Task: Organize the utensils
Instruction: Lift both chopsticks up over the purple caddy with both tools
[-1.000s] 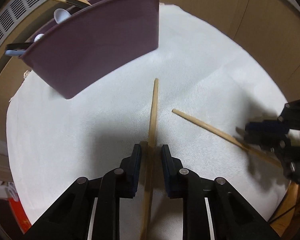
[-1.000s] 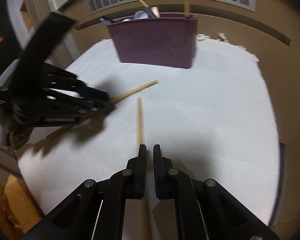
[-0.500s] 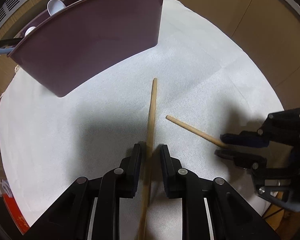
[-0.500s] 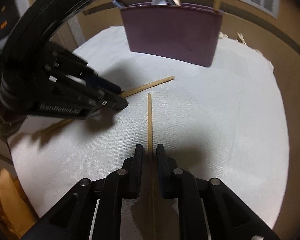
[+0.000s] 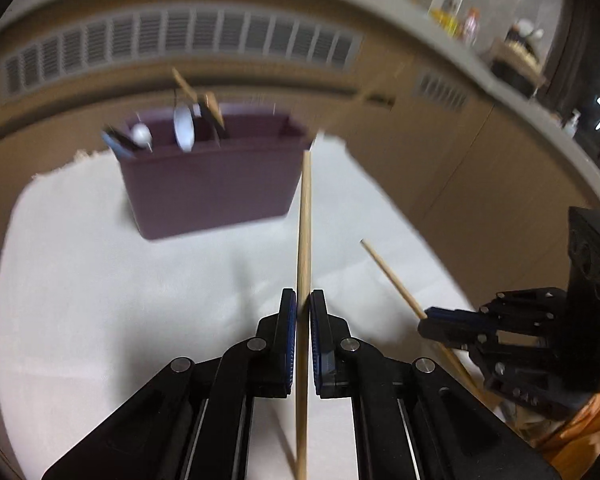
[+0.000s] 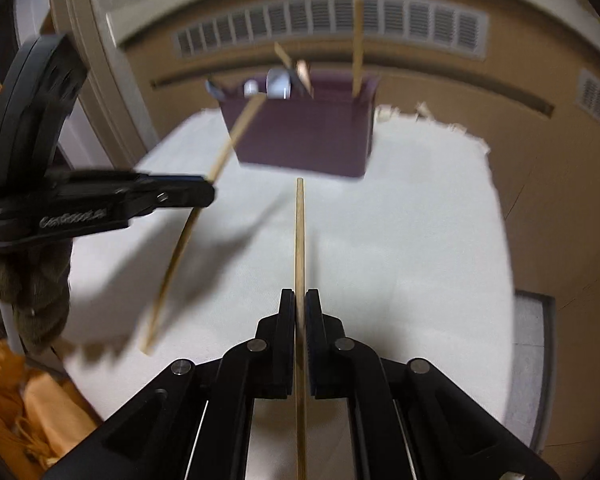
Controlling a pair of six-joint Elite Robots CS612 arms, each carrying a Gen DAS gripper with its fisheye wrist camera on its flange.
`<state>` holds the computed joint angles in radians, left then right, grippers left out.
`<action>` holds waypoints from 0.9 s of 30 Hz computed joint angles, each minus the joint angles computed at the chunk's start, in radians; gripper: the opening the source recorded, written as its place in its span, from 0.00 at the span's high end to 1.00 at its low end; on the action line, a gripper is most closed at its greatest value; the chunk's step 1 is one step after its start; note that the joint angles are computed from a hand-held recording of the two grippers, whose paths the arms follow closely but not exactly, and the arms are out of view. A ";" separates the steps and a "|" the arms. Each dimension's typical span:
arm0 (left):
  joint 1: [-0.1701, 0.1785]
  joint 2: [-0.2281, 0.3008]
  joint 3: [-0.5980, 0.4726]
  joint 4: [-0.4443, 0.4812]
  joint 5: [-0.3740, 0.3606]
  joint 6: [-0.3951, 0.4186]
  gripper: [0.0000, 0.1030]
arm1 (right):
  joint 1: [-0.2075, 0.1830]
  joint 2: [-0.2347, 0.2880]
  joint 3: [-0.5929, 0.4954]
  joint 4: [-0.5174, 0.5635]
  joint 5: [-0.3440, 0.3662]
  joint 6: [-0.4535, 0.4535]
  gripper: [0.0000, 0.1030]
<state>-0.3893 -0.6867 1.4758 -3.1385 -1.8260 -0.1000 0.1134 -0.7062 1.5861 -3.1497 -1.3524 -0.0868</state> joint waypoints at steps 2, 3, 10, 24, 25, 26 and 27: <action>-0.003 -0.027 0.042 -0.067 0.015 -0.002 0.94 | 0.000 -0.015 0.016 -0.044 0.006 0.013 0.94; -0.002 -0.040 0.058 -0.099 0.021 -0.002 0.94 | -0.001 -0.023 0.026 -0.072 0.016 0.020 0.94; 0.001 -0.090 0.071 -0.285 0.055 0.003 0.94 | -0.010 -0.075 0.036 -0.276 0.048 0.073 0.94; 0.005 -0.073 -0.074 -0.484 0.188 0.062 0.94 | -0.013 0.020 -0.264 -0.556 0.007 0.244 0.94; 0.008 -0.058 -0.095 -0.495 0.194 0.055 0.94 | -0.008 0.034 -0.285 -0.560 -0.015 0.261 0.94; 0.013 -0.045 -0.115 -0.502 0.194 0.044 0.94 | -0.001 0.056 -0.317 -0.561 -0.033 0.275 0.94; 0.017 -0.034 -0.129 -0.504 0.190 0.035 0.94 | 0.004 0.072 -0.339 -0.562 -0.034 0.280 0.94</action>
